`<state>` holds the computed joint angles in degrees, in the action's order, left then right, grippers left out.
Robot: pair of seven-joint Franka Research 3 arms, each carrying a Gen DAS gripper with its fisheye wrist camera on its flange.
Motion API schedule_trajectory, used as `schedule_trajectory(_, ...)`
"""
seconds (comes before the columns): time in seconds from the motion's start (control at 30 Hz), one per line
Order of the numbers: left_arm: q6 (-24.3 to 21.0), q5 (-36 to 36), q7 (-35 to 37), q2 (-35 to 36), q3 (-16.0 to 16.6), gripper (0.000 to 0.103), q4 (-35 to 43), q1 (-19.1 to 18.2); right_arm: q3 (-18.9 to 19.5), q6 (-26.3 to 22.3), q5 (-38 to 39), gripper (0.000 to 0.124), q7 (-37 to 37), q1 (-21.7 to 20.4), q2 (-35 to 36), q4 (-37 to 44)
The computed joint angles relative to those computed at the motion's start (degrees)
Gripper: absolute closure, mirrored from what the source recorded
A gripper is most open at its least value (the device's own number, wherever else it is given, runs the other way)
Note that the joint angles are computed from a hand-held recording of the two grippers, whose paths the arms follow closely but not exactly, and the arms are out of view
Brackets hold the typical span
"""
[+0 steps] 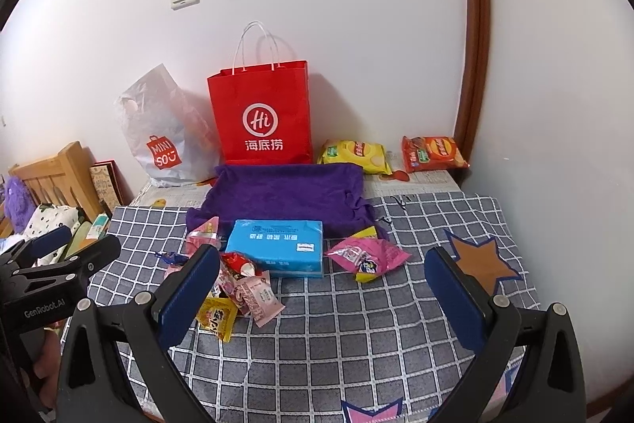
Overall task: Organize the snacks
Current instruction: 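Reach the left tool to the blue candy packet and grasp it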
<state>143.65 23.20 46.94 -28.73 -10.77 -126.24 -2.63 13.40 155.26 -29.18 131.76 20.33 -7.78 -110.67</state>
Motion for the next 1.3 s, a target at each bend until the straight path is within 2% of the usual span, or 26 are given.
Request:
schedule_trajectory(0.23, 0.0, -0.7, 0.9, 2.9, 1.0, 0.000, 0.8, 0.3, -1.5, 1.3, 0.7, 0.022, -1.6, 0.5, 3.2, 1.2)
schedule_trajectory(0.37, 0.1, -2.3, 2.8, 5.6, 2.1, 0.001, 1.4, 0.0, -3.4, 0.8, 7.1, 0.024, -7.0, 1.5, 6.4, 2.3)
schedule_trajectory(0.43, 0.5, -3.3, 4.0, 7.3, 2.7, 0.004, 1.8, -0.1, -4.2, 0.5, 8.1, 0.026, -8.2, 1.9, 8.1, 3.0)
schedule_trajectory(0.7, 0.6, -5.5, 6.3, 12.9, 4.0, 0.004, 3.7, 1.0, -8.2, -0.6, 12.4, 0.034, -12.0, 3.2, 15.6, 6.9)
schedule_trajectory(0.93, 2.0, -8.0, 7.9, 16.3, 5.1, 0.005, 5.1, 2.2, -9.9, 0.2, 19.9, 0.034, -20.2, 2.9, 22.4, 11.7)
schedule_trajectory(1.2, 1.7, -8.1, 8.3, 19.7, 5.4, 0.004, 7.8, 3.7, -11.4, -2.3, 22.2, 0.033, -30.9, 4.1, 30.4, 19.4)
schedule_trajectory(1.3, 1.5, -8.2, 9.3, 20.6, 5.5, 0.005, 8.7, 3.9, -13.0, -1.3, 20.9, 0.031, -32.7, 5.4, 32.3, 20.8)
